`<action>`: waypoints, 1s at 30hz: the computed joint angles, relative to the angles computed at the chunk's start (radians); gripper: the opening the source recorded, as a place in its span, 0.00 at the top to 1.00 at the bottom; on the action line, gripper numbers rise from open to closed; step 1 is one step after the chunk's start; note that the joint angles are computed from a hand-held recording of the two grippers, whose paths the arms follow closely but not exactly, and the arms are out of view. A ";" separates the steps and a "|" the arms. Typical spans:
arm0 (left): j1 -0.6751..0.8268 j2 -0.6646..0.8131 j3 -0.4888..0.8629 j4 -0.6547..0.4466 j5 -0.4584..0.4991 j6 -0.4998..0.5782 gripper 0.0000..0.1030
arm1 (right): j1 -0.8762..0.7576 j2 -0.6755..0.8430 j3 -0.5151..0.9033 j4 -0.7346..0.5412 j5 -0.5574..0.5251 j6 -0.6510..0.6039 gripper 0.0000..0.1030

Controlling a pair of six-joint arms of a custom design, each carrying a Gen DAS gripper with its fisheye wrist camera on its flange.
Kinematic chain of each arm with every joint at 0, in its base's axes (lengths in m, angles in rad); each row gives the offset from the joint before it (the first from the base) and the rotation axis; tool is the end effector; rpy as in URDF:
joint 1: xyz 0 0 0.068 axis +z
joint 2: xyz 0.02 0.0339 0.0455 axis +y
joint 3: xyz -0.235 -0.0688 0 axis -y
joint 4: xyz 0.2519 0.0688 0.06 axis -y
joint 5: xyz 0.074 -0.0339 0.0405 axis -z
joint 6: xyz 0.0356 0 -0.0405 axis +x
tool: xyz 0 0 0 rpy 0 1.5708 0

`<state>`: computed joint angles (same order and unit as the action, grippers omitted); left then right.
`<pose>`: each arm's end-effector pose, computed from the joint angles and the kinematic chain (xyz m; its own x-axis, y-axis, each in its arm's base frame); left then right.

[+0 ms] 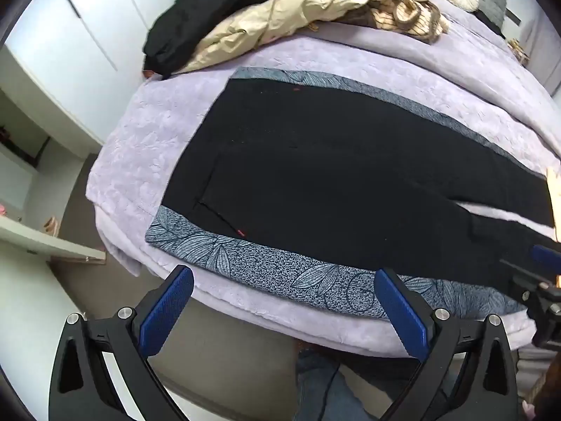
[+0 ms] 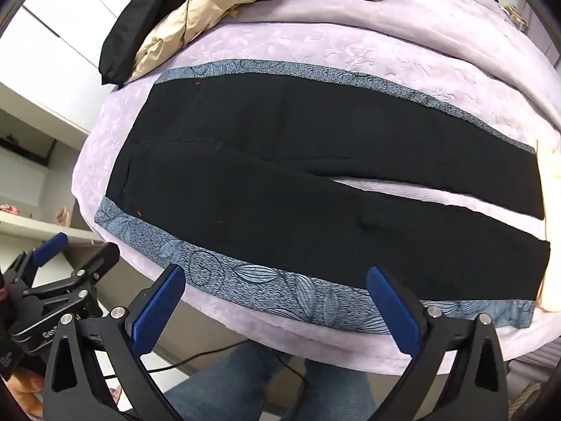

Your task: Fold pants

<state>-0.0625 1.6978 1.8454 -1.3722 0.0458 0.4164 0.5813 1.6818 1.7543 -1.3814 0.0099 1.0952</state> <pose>0.3265 -0.0221 0.3399 -0.8271 0.4566 -0.3277 0.4510 0.8872 0.0979 0.2687 0.1761 0.3193 -0.8559 0.5014 -0.1270 0.4672 0.8548 0.2258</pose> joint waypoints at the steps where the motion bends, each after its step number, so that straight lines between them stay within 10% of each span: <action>1: -0.006 -0.012 -0.007 0.002 -0.012 -0.007 0.00 | 0.000 -0.007 -0.008 -0.001 -0.006 0.002 0.00; 15: -0.032 0.072 0.078 -0.102 -0.054 0.039 0.00 | -0.044 -0.082 -0.146 0.023 -0.060 0.081 0.00; 30: 0.067 0.332 0.387 -0.151 0.021 0.294 0.00 | 0.058 -0.022 -0.114 -0.015 0.026 0.434 0.00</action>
